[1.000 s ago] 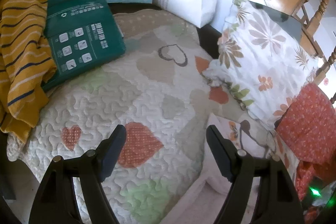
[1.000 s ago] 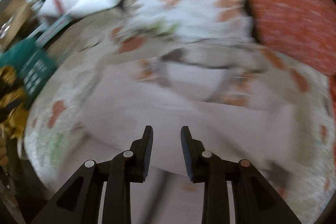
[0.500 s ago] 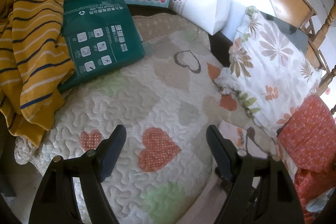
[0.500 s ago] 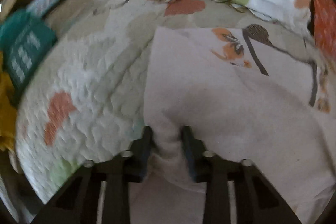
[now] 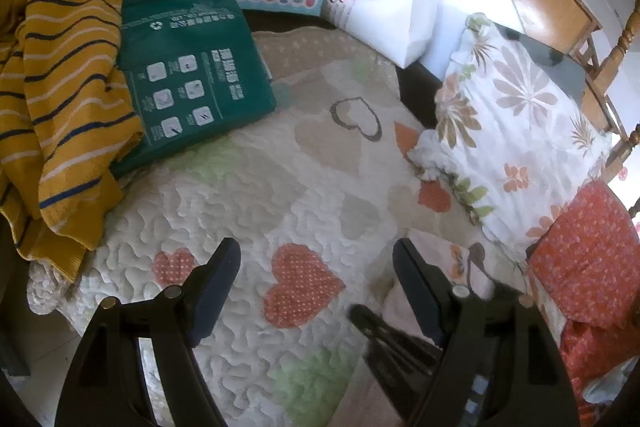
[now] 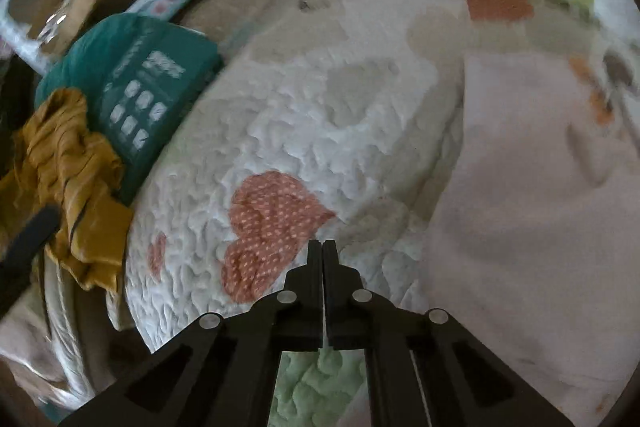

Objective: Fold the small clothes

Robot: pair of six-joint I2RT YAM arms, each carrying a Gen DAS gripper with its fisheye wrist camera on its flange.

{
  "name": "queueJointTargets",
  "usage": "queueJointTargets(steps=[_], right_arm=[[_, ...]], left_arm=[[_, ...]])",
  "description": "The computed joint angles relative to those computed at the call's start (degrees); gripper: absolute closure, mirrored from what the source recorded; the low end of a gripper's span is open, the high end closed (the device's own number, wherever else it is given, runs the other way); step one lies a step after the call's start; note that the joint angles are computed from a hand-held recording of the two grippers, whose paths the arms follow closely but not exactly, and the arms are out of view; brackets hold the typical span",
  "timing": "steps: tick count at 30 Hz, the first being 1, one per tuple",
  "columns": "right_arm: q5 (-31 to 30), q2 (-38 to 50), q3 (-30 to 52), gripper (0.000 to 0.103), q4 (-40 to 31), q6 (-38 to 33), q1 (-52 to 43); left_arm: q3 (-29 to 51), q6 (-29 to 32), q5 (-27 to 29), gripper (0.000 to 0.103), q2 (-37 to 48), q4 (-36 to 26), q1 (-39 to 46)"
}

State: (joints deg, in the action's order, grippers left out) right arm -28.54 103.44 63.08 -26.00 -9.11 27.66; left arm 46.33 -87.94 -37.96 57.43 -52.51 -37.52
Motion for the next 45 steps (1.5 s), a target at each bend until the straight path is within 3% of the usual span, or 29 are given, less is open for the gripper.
queueJointTargets(steps=[5, 10, 12, 16, 21, 22, 23, 24, 25, 26, 33, 37, 39, 42, 45], right_arm=[[-1.2, -9.7, -2.2, 0.095, -5.6, -12.1, -12.6], [0.8, -1.9, 6.5, 0.095, -13.9, -24.1, -31.7], [2.3, 2.9, 9.7, 0.095, -14.8, -25.4, -35.8], [6.6, 8.7, 14.3, 0.095, -9.1, -25.9, -40.1], [12.5, 18.3, 27.1, 0.094, -5.3, -17.4, -39.7], [16.3, 19.4, 28.4, 0.082, -3.0, -15.7, -38.8], [19.4, 20.1, 29.2, 0.059, -1.2, -14.8, -38.4], [22.2, 21.0, 30.1, 0.047, 0.4, -13.9, -38.0], [24.6, 21.9, 31.3, 0.038, 1.6, -12.8, -37.9], [24.6, 22.5, 32.8, 0.038, 1.4, -12.2, -38.6], [10.3, 19.2, 36.3, 0.038, -10.5, -15.3, -48.5], [4.6, 17.7, 35.1, 0.038, -19.8, -20.0, -56.3], [3.1, 16.2, 31.8, 0.038, -21.1, -22.6, -60.3], [0.1, 14.9, 27.1, 0.038, -22.8, -27.3, -67.4], [-3.7, 17.1, 27.0, 0.038, -28.4, -31.9, -74.0]], left_arm=[[0.5, 0.6, 0.5, 0.025, 1.6, 1.4, -1.1], [1.6, 0.1, 0.4, 0.025, 4.1, 2.2, -2.3], [2.8, 0.5, 0.6, 0.025, 6.3, 2.6, -2.5], [5.2, 3.0, 1.4, 0.025, 11.0, 4.2, -2.5], [7.6, 7.0, 2.8, 0.025, 15.5, 6.8, -1.3], [7.8, 7.4, 2.9, 0.025, 16.0, 7.0, -1.1], [8.1, 7.7, 3.0, 0.025, 16.7, 7.2, -1.0], [8.4, 8.0, 3.2, 0.025, 17.2, 7.3, -0.8], [8.7, 8.3, 3.6, 0.025, 17.7, 7.5, -0.7], [8.7, 8.8, 4.0, 0.025, 17.9, 7.9, -0.5], [8.7, 9.7, 4.3, 0.025, 19.0, 7.7, -1.6], [6.4, 12.3, 5.4, 0.025, 18.8, 10.8, -3.0], [4.8, 12.9, 6.9, 0.025, 18.7, 12.2, -4.1], [-0.6, 12.6, 11.2, 0.025, 16.7, 16.8, -5.4], [-8.4, 7.9, 15.3, 0.025, 15.0, 24.2, -8.4]])
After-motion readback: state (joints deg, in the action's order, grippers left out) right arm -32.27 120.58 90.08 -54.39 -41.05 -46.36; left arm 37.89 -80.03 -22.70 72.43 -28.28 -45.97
